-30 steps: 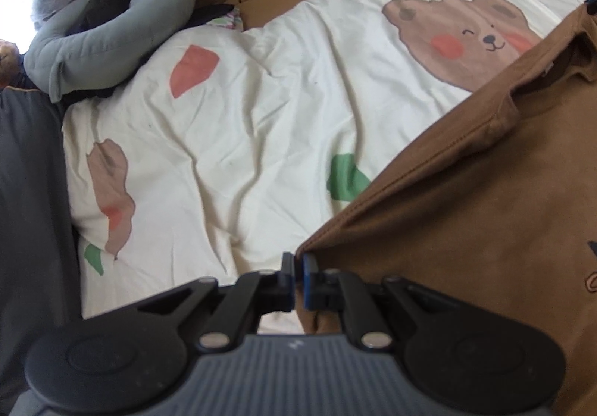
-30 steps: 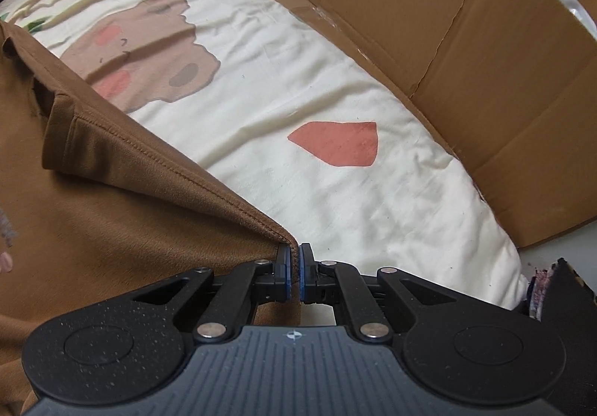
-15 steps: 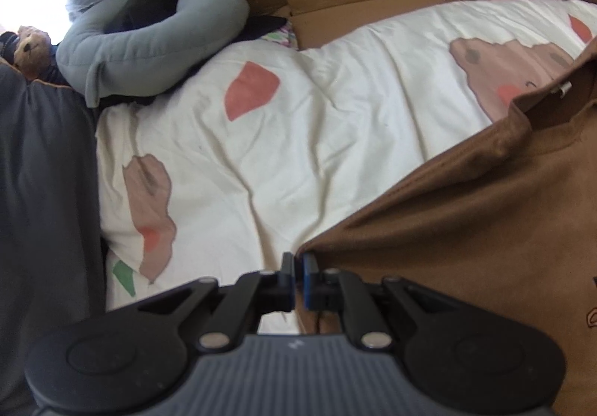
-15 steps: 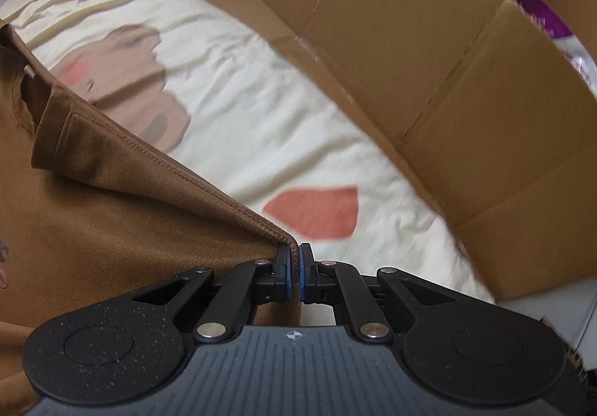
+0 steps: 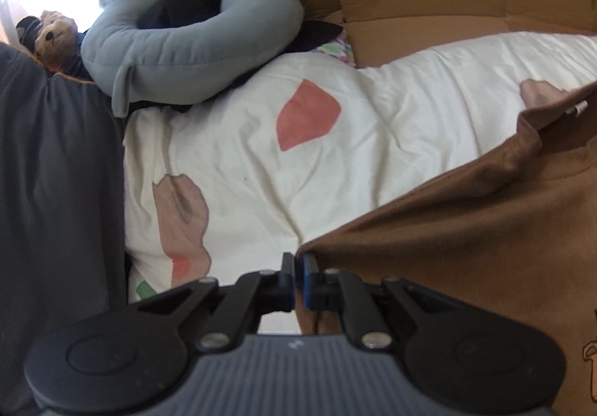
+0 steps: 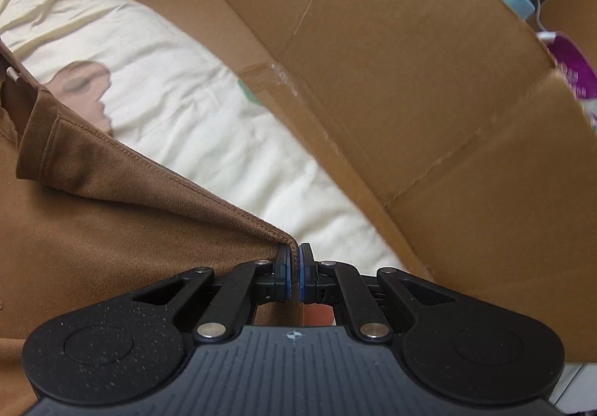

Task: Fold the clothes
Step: 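Hold the sweatshirt edges with both grippers and lower it toward the cardboard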

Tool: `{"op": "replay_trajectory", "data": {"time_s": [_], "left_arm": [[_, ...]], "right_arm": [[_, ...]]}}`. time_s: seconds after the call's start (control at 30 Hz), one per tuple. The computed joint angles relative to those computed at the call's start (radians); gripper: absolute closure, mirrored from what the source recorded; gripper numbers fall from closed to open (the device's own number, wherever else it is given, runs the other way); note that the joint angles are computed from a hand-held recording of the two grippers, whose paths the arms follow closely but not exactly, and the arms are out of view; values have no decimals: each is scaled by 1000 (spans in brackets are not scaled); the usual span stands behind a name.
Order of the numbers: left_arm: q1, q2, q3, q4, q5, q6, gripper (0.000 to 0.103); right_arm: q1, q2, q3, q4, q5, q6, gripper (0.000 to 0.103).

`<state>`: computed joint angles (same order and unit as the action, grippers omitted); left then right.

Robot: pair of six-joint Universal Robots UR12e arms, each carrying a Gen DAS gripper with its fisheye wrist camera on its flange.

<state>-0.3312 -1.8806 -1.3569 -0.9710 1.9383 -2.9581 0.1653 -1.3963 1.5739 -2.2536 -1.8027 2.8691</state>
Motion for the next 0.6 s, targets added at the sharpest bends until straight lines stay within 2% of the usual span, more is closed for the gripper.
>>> {"op": "replay_trajectory", "data": {"time_s": [0.2,0.4,0.6], "left_arm": [[0,-25,29,-14,6,-45,99],[0,-76,90,-72,-2,-62,99],[8,-87,101,-84,-22,-49,99]], "right_arm": [[1,40,-56,21,-28,2,101],[-8,95,-129,119,-34,-20,101],[-14,100,-122,125,-22,11,101]]}}
